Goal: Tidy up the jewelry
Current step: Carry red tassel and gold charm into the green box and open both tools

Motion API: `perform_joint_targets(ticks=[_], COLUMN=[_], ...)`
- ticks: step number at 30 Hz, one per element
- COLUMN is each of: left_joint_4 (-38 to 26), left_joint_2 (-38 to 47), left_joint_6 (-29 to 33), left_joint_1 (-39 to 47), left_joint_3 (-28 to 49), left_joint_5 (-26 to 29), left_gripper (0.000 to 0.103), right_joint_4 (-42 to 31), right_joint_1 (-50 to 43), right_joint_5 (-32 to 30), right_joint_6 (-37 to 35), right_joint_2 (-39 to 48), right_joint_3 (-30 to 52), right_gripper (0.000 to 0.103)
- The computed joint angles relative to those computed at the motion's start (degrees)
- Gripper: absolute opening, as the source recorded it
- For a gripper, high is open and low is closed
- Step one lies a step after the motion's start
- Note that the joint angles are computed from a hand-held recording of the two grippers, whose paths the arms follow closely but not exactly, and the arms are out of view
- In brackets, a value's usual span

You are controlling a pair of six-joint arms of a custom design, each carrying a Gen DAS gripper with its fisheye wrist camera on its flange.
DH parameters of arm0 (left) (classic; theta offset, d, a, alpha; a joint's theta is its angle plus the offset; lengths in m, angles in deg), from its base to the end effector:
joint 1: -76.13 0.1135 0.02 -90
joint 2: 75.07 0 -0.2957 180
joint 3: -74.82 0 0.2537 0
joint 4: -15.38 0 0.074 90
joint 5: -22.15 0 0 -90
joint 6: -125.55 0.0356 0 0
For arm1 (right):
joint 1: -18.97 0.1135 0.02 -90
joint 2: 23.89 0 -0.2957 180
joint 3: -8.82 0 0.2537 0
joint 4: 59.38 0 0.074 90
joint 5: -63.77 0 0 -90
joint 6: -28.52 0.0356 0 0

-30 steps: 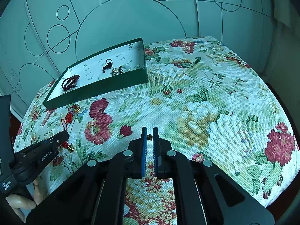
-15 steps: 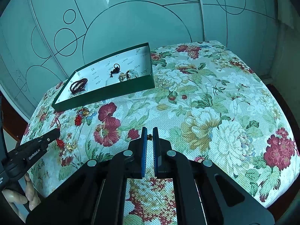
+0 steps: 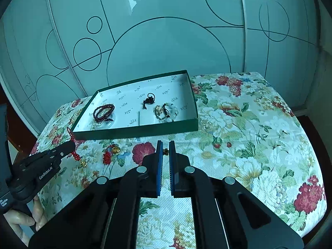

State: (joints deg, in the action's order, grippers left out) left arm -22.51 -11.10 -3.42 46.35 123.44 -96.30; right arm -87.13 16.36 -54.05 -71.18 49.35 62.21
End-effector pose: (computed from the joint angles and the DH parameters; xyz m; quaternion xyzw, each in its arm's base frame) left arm 0.1802 -0.0836 0.2277 -0.1509 0.9107 0.0199 0.3839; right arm 0.2450 0.0055 0.2326 -0.1427 0.8979 0.1852 0.3730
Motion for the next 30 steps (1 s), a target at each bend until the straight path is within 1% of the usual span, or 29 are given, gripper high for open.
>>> perform_joint_targets(ticks=[3,6,13,18,24,25,26,27,28,29,30], left_joint_4=[2.52,5.92,13.71,17.81,19.66,19.34,18.9,18.56,18.74,19.4,20.03], left_joint_2=[0.92,3.37,13.45,22.66,31.95,32.8,33.23,33.23,32.68,31.55,30.19], left_joint_6=[4.69,9.65,18.77,22.1,24.17,24.48,24.55,24.32,23.99,23.7,23.42], left_joint_1=[3.32,7.64,15.7,18.51,19.91,19.91,19.99,19.96,19.89,19.92,19.89], left_joint_3=[1.34,2.91,8.3,12.57,16.48,16.91,17.14,17.06,16.51,15.41,14.22], left_joint_5=[1.27,3.72,8.87,10.72,13.3,13.47,13.79,13.79,13.74,14.16,14.49], left_gripper=[0.007,0.007,0.007,0.007,0.008,0.01,0.015,0.027,0.035,0.049,0.054], right_joint_4=[1.98,4.31,6.93,7.53,5.31,5.33,5.32,5.83,6.63,7.29,7.83], right_joint_1=[2.99,6.1,11.78,15.4,16.58,16.5,16.46,16.3,16.13,15.94,15.65], right_joint_5=[1.6,3.58,7.38,11.73,12.23,11.72,11.58,11.33,11.17,11.26,11.17], right_joint_6=[2.18,4.13,7.78,8.56,10.01,10.37,10.57,10.64,10.62,10.48,10.26], right_joint_2=[2.08,5.67,17.22,26.12,35.1,35.69,35.82,35.34,34.39,33.14,31.63], right_joint_3=[1.83,4.61,14.64,21.14,27.56,27.84,27.82,27.18,26.1,24.88,23.42], right_gripper=[0.006,0.006,0.006,0.006,0.007,0.009,0.018,0.023,0.029,0.029,0.029])
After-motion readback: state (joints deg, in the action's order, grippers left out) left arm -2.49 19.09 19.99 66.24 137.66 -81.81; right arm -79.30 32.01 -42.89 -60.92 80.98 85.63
